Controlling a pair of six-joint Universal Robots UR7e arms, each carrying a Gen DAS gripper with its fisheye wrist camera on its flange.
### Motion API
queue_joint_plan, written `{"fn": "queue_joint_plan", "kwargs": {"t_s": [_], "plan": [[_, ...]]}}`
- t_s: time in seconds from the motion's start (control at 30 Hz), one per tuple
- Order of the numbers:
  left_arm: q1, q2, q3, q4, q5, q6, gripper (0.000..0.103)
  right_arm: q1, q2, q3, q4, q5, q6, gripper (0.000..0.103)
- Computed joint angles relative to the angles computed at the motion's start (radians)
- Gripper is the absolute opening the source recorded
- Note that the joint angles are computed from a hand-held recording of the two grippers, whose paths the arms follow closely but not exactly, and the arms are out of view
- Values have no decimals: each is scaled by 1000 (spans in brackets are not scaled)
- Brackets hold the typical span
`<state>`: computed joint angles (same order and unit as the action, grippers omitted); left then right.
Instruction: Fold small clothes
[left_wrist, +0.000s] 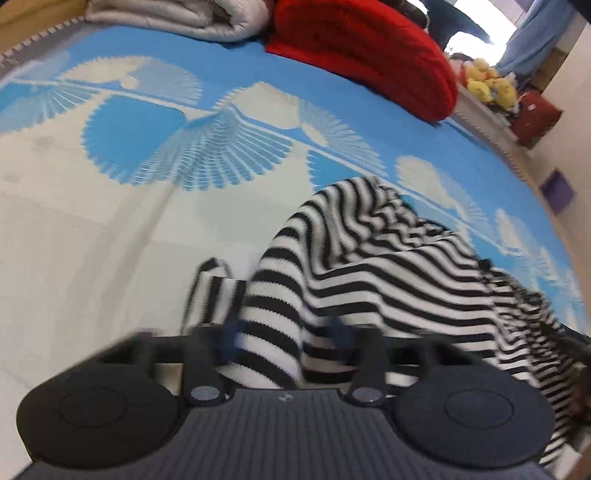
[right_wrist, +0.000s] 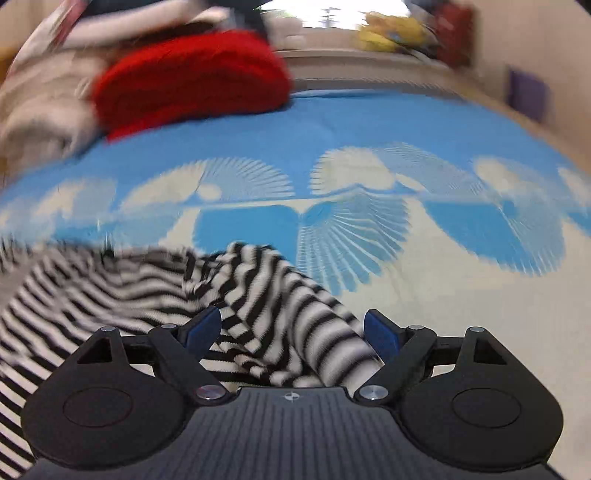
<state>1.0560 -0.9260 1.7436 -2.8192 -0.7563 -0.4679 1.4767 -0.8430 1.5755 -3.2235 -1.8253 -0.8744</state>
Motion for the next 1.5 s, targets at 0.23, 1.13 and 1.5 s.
{"fn": "queue_joint_plan", "kwargs": {"t_s": [0.23, 1.13, 1.5], "plan": [[-10, -60, 57, -130, -46, 15, 2, 31, 29, -137, 254, 39, 106, 10], [-95, -183, 224, -3, 30, -103, 86, -46, -356, 315, 46, 39, 404, 93], [-125, -258, 367, 75, 0, -206, 8, -132, -440, 360, 219, 178, 423, 10]]}}
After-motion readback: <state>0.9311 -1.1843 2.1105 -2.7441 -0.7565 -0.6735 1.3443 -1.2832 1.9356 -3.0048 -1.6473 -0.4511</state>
